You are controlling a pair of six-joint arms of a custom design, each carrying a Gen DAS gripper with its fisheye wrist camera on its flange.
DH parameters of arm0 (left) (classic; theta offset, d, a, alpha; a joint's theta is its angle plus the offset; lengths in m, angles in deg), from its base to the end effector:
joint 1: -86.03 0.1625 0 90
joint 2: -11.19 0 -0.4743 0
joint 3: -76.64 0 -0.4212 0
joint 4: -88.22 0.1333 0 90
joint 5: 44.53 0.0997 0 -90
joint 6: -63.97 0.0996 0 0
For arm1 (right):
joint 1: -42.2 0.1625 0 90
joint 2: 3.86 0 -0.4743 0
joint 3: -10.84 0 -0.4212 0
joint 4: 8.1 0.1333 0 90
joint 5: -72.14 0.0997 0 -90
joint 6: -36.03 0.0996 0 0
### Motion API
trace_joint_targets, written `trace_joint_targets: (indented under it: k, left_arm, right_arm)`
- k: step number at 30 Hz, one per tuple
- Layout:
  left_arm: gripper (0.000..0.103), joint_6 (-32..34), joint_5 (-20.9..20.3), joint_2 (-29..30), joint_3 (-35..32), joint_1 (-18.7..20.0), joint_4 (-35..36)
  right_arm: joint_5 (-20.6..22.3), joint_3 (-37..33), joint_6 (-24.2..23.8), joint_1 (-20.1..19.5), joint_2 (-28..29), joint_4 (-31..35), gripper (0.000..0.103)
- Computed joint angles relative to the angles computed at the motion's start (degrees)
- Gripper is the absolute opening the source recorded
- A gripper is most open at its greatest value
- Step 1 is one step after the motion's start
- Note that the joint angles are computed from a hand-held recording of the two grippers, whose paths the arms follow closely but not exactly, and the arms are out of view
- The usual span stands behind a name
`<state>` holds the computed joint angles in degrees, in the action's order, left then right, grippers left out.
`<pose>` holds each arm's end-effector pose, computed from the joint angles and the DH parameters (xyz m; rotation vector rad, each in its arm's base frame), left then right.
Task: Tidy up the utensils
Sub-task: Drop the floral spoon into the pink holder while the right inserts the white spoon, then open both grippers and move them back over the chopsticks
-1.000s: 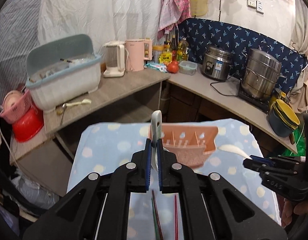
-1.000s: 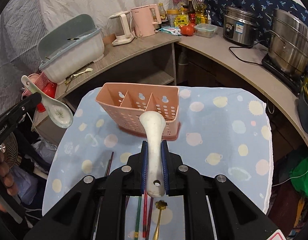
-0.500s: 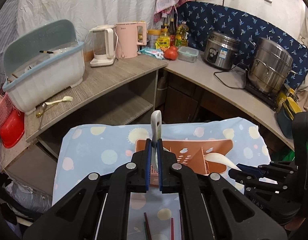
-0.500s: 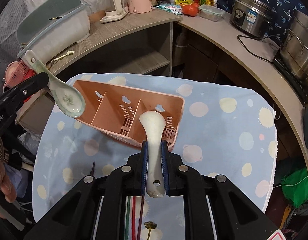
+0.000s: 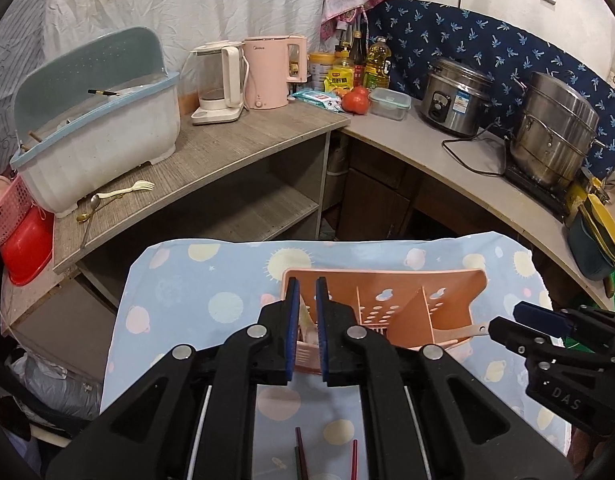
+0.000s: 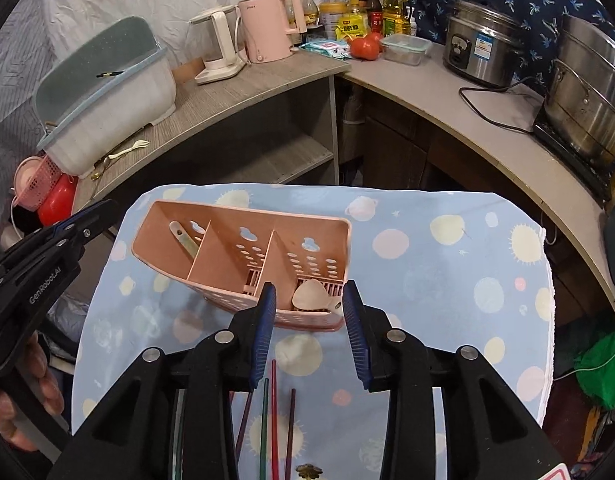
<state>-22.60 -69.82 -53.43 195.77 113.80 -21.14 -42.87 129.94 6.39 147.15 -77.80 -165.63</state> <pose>-0.3426 -0.4329 0.1559 -0.0301 2.0944 -1.0782 0.2312 -0.5125 0.2741 0.8904 -2.4754 0.4409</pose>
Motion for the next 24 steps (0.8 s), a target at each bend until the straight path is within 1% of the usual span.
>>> trace_joint_targets:
  k: [6,9,13,19,24]
  left_arm:
    - [0.008,-5.0,-0.4,-1.3,1.1,-1.5,4.1]
    - [0.009,-9.6,-1.0,-1.7,1.2,-3.0,9.2]
    - [0.009,-13.4,-2.9,-2.4,2.8,-5.5,11.2]
    - [0.009,-20.0,-8.1,-2.7,6.4,-9.6,12.6]
    - [0.009,-24.0,-13.6,-2.3,10.3,-13.3,10.1]
  right_arm:
    - [0.8,3.0,-1.0,-0.4,-2.8,-2.3,0.039]
    - [1.0,5.2,-1.7,-0.6,-4.8,-4.1,0.040]
    - [0.9,9.0,-2.5,-1.0,-8.3,-6.2,0.042]
    - [-0.1,16.3,-5.8,-2.4,-13.6,-11.1,0.042]
    - [-1.3,22.6,-9.0,-4.6,-17.3,-16.0,0.042]
